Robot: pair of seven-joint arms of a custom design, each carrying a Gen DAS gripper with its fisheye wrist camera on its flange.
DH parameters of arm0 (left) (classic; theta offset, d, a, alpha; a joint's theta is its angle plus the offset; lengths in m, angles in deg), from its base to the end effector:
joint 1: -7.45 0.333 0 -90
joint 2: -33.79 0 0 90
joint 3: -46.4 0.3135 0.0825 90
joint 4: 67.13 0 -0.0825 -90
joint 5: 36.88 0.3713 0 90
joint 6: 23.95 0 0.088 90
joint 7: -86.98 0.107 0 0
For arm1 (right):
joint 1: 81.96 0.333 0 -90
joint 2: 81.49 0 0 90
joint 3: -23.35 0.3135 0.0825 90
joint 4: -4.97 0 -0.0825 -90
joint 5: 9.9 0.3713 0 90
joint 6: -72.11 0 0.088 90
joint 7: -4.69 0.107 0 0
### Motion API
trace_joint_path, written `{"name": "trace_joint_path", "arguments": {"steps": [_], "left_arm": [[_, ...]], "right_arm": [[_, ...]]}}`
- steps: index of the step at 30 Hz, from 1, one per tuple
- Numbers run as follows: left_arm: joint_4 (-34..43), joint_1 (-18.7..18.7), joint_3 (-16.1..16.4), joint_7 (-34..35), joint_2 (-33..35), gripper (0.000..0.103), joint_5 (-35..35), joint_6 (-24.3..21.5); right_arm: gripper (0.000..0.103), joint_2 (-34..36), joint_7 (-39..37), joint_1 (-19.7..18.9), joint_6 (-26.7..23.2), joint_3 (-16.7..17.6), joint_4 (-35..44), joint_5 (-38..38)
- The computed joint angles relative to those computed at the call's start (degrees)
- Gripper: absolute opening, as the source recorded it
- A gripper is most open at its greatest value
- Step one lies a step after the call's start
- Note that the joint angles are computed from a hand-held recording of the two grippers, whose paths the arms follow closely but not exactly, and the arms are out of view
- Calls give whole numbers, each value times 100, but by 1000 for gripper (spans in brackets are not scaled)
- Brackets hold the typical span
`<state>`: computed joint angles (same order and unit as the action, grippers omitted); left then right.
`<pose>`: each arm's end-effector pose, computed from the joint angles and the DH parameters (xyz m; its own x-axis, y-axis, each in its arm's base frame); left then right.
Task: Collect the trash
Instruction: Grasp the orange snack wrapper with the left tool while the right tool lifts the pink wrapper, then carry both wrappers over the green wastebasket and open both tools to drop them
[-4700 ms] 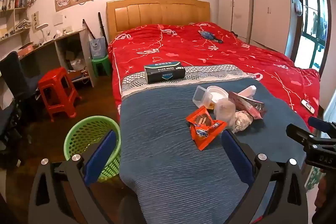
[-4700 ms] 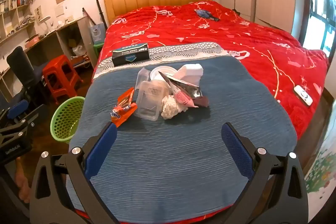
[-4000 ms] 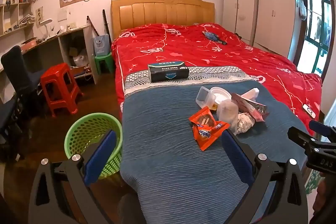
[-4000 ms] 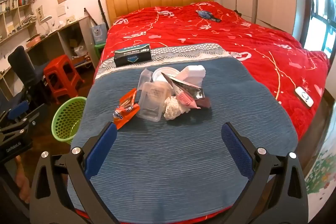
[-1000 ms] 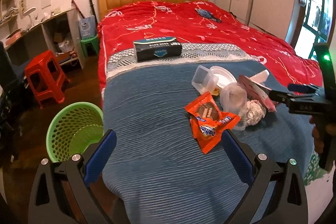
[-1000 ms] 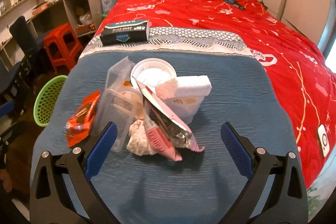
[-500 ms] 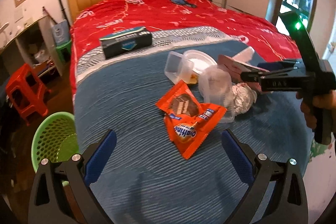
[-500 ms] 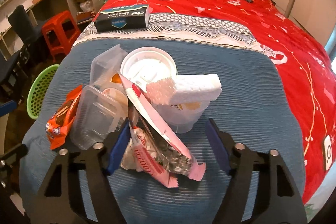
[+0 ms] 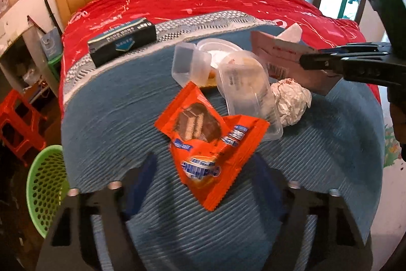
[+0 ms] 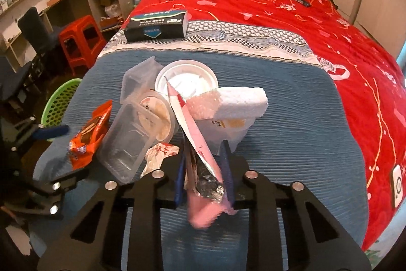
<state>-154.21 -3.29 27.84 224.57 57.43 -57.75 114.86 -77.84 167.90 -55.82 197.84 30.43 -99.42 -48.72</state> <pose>0.6304 -0.3114 0.4927 -0.8773 -0.4799 0.0070 -0.3856 0.6959 -0.6059 0.5147 0.3084 0.5364 -0.3691 -0.9294 -0.0062 -0.7291 0.2937 -0.6182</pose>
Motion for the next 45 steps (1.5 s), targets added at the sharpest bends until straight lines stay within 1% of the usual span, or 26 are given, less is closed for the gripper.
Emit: {"name": "trace_joint_path", "arguments": {"steps": [2, 8, 13, 16, 17, 20, 24, 28, 31, 35, 41, 42, 45], "left_arm": [[39, 41, -25, 15, 20, 54, -72, -102], [38, 170, -68, 169, -43, 40, -360, -184], [-26, 304, -78, 344, -208, 38, -718, -207], [-67, 411, -62, 438, -350, 35, -985, -332], [-49, 463, -52, 453, -388, 34, -1106, -424], [-88, 552, 12, 486, -513, 34, -1378, -505], [-97, 659, 123, 503, -613, 33, -1642, -588], [-160, 743, 244, 473, -694, 32, -1789, -454], [-61, 821, 344, 321, -624, 32, -1755, -384], [211, 926, 459, -22, -397, 32, -1541, -270], [832, 1052, 593, -766, 182, 32, -869, -144], [998, 1050, 636, -948, 330, 32, -692, -159], [1375, 1087, 679, -1329, 681, 32, -267, -207]], "right_arm": [[22, -14, 16, 16, -2, 12, 3, -21], [18, -54, 106, 94, -129, 68, 66, -188], [17, -122, 230, 186, -238, 144, 157, -376], [17, -149, 310, 249, -301, 197, 255, -513], [17, -173, 350, 262, -245, 207, 261, -540], [17, -209, 505, 283, -118, 235, 288, -604], [17, 2, 417, 381, -215, 274, 650, -695], [17, 271, 304, 527, -210, 226, 1038, -767], [17, 554, 157, 648, -138, 137, 1415, -774], [17, 991, -139, 811, -13, -28, 1984, -675], [17, 1805, -761, 1039, 136, -320, 3041, -270], [17, 2011, -905, 1063, 147, -364, 3317, -155], [17, 2334, -1149, 1170, 189, -512, 3752, 92]]}}
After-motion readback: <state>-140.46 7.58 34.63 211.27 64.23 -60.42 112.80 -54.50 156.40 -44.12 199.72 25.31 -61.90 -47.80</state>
